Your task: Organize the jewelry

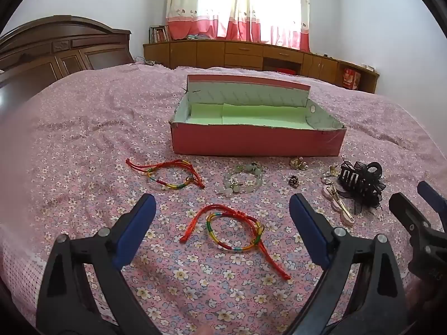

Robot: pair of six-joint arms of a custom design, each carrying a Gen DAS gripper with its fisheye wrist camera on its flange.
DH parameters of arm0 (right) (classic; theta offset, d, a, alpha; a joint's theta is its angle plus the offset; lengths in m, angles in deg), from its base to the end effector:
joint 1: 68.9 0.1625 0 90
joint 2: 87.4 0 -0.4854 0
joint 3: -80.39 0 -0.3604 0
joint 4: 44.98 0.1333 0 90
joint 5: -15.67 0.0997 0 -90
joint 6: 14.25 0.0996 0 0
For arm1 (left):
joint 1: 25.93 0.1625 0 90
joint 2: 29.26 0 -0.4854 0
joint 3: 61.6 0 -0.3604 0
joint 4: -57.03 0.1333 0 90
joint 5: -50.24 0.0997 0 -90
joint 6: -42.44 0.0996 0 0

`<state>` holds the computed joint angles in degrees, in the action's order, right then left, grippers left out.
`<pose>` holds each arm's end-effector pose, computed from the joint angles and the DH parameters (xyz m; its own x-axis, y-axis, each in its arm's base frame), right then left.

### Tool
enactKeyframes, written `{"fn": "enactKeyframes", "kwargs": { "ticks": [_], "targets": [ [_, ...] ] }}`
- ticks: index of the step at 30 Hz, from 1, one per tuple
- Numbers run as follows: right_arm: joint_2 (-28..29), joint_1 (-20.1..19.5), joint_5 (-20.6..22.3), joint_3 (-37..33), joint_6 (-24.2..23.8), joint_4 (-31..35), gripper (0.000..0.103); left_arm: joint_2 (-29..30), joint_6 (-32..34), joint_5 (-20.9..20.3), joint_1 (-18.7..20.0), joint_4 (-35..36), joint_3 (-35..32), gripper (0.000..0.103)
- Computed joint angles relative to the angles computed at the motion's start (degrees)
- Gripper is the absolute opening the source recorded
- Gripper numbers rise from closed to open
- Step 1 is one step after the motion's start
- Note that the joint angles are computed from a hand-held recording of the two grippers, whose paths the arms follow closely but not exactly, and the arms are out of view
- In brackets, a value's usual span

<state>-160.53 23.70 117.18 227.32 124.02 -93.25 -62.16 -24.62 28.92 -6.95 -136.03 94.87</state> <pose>0.1263 -0.2811 0.1489 -0.7236 -0.1855 0.6648 -0.6716 0.4114 -0.6162 -0.1997 -0.3078 0.0570 -0.7414 -0.1051 -0.6627 0.5206 0.5331 -0.6669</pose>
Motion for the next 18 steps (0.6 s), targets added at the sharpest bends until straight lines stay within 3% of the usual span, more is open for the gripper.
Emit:
{"fn": "enactKeyframes", "kwargs": {
  "ticks": [18],
  "targets": [
    [-0.1, 0.0, 0.3, -0.1, 0.0, 0.3, 0.103, -0.2, -0.1, -0.2, 0.0, 0.3, -0.1, 0.090]
  ]
}}
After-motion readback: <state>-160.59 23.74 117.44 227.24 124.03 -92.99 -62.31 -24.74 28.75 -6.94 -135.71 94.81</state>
